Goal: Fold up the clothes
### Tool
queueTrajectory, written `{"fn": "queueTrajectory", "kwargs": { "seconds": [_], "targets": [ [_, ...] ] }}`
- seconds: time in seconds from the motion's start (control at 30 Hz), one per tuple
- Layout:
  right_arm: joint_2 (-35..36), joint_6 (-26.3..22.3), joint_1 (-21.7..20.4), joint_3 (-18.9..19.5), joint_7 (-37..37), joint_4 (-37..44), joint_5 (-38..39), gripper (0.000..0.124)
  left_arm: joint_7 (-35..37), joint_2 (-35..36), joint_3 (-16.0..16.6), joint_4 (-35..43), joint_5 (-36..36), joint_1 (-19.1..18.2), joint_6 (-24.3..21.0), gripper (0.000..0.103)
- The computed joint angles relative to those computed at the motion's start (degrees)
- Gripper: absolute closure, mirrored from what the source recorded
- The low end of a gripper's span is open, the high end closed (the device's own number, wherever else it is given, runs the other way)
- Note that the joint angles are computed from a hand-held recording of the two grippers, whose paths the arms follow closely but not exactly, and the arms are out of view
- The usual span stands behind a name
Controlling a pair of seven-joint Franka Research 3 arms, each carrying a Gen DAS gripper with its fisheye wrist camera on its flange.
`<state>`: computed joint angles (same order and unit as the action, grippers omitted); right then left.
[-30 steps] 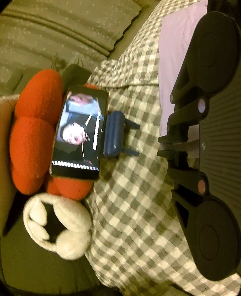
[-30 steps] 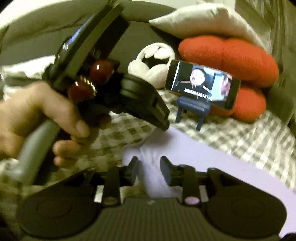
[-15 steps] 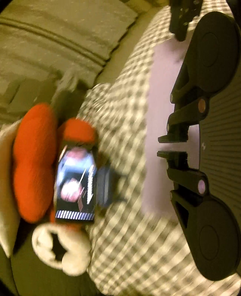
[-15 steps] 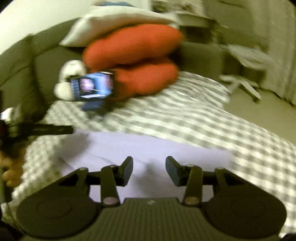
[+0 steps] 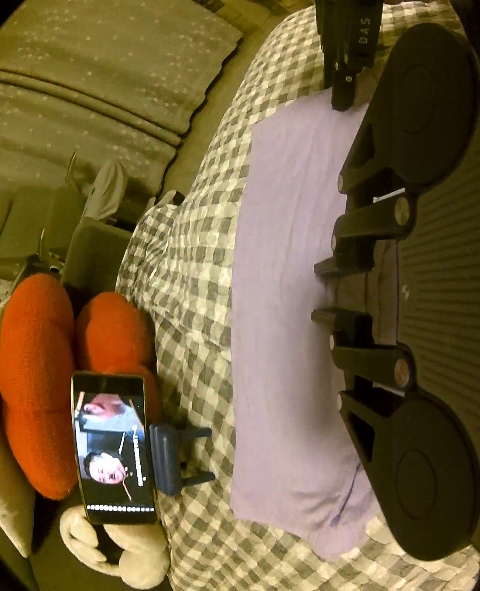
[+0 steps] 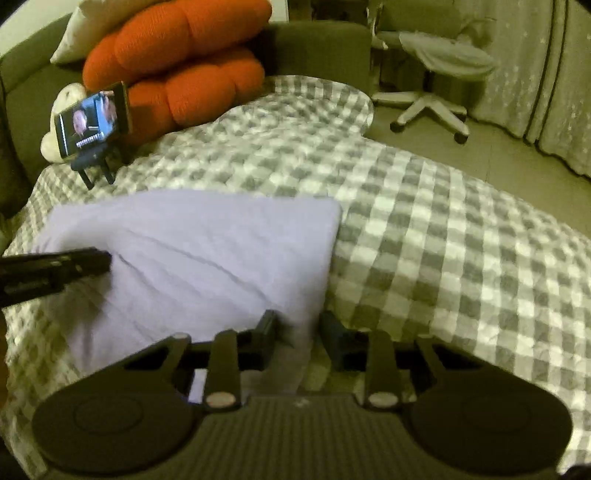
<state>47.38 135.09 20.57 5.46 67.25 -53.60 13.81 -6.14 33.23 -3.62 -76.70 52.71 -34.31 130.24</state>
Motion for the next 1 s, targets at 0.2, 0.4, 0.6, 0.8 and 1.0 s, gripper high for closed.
{"fn": "queueTrajectory", "kwargs": {
  "seconds": [0.2,0.4,0.6,0.8,1.0],
  "targets": [
    [2.44,-3.58,-0.33,-0.71,2.34,5.07,-0.27,0.095,0.62,0.46,0.71,1.75,4.0,-1.67,0.18,0.085],
    [4.43,-4.44,-2.22,-0.06,6.66,8.87,2.02,0.095,5.57,4.18,0.34,6.53,2.41,-1.77,2.59,0.085],
    [2.49,-4.58,-3.67,2.54,1.49,5.8,4.23,0.101,8.86,6.38,1.06,9.18,-2.43,-1.88,2.47,0.085],
    [-6.02,-1.9,-1.63,1.43,-12.72,-7.79,1.48,0.102,9.35,6.21,1.59,8.9,-3.72,-2.29,2.89,0.083],
    [-11.59,3.35,-1.76,0.78,-19.26,-17.59,0.0,0.102,8.98,5.2,1.38,7.3,-4.66,-1.92,4.17,0.083]
  ]
}}
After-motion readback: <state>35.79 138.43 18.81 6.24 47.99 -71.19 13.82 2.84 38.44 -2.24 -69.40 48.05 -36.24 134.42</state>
